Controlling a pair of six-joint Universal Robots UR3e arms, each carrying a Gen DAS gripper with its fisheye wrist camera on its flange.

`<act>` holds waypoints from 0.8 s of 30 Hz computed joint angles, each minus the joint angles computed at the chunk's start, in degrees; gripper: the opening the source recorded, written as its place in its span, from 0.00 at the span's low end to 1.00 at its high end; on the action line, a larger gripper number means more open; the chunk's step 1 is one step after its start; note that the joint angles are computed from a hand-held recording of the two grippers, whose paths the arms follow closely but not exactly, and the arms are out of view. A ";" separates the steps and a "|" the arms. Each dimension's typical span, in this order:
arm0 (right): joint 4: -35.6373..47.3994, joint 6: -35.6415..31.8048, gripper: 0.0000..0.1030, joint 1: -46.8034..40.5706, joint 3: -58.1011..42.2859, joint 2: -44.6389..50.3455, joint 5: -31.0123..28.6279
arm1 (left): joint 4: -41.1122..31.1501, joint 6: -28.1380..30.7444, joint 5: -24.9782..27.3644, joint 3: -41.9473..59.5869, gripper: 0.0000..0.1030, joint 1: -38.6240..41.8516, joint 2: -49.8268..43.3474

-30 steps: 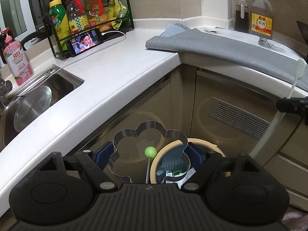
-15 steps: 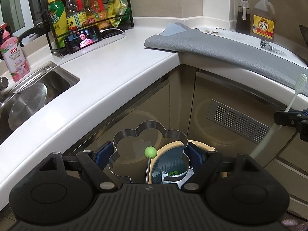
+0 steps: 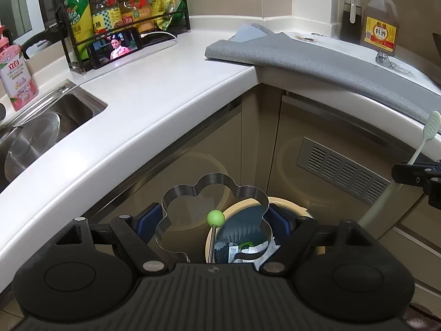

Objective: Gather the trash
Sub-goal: 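Lift the toothbrush and egg ring and carry them down toward the bin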

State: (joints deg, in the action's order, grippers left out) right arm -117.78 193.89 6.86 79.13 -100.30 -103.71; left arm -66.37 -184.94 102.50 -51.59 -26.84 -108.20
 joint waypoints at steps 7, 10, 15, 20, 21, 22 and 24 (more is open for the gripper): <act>0.16 -0.50 0.09 -0.69 -0.14 1.51 0.95 | -1.15 -0.46 -0.58 1.49 0.83 0.27 -1.75; 0.06 -0.69 0.09 -1.01 -0.20 2.32 1.38 | -1.63 -0.59 -0.97 2.21 0.83 0.52 -2.64; -0.16 -1.18 0.09 -1.88 -0.18 3.71 2.51 | -2.24 -0.77 -1.31 3.29 0.83 0.88 -4.33; -0.23 -1.44 0.09 -2.74 0.11 5.17 3.51 | -3.37 -0.91 -1.53 5.04 0.83 1.06 -6.63; -0.12 -1.47 0.09 -2.91 -0.01 5.60 3.69 | -3.64 -0.90 -1.58 5.39 0.83 1.11 -7.10; -0.13 -1.52 0.09 -3.11 -0.03 6.02 3.89 | -4.10 -0.93 -1.61 6.13 0.83 1.13 -7.80; -0.14 -1.73 0.09 -3.55 0.33 6.50 4.25 | -4.73 -0.90 -1.81 6.78 0.83 1.24 -8.64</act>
